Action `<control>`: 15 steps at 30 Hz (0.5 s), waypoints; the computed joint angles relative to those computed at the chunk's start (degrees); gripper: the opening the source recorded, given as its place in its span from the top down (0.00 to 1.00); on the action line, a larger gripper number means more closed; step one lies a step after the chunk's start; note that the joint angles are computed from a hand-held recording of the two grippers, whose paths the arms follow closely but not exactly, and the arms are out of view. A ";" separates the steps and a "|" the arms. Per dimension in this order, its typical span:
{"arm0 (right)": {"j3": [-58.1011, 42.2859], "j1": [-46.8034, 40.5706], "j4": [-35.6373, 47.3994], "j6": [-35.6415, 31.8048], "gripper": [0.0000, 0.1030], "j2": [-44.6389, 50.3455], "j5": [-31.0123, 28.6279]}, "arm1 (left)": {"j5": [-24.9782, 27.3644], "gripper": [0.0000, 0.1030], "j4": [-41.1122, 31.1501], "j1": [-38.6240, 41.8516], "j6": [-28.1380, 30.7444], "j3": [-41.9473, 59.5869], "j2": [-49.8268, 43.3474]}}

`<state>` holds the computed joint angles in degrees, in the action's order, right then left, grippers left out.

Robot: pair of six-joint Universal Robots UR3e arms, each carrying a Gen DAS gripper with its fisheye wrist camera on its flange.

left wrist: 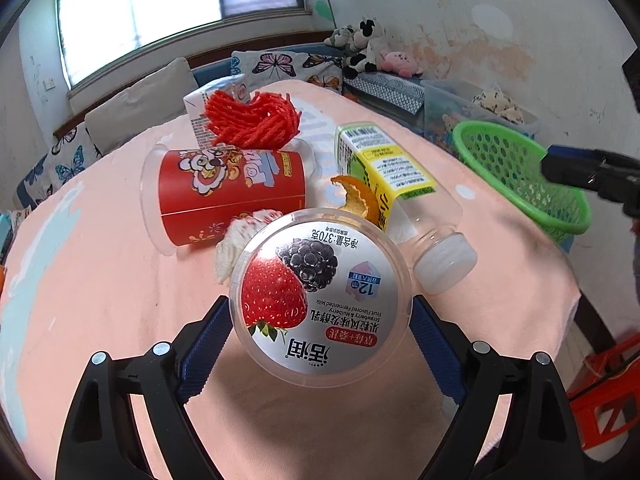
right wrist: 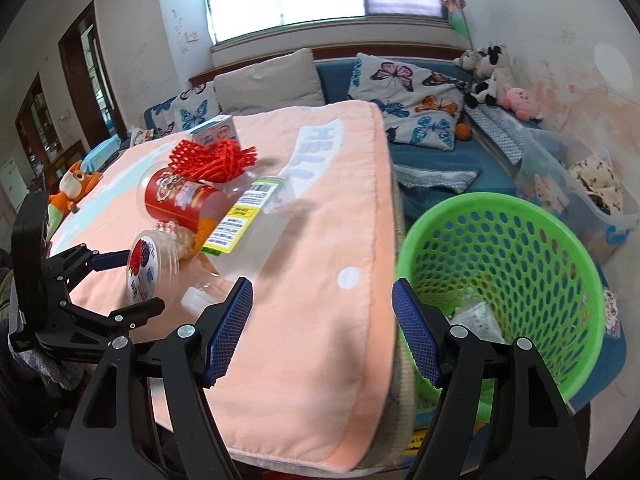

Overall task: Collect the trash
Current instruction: 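Grasp the clear water bottle by its cap with right tool while left tool holds the yogurt cup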

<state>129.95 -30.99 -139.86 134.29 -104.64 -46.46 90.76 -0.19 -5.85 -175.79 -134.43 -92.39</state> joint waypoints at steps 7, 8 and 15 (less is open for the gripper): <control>-3.31 6.33 0.66 3.54 0.30 4.40 -1.67 | -1.33 0.17 -0.91 2.23 0.00 -3.16 7.52; -3.13 7.29 0.02 4.08 0.30 4.66 -1.94 | -1.76 0.17 -1.39 3.03 0.16 -3.59 8.99; -0.35 14.47 -8.10 10.11 0.33 8.10 -5.62 | -4.28 0.17 -3.75 7.82 1.25 -6.40 16.68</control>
<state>129.60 -16.52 -147.95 144.41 -96.55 -52.08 86.47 -3.94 1.97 -174.54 -140.83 -75.71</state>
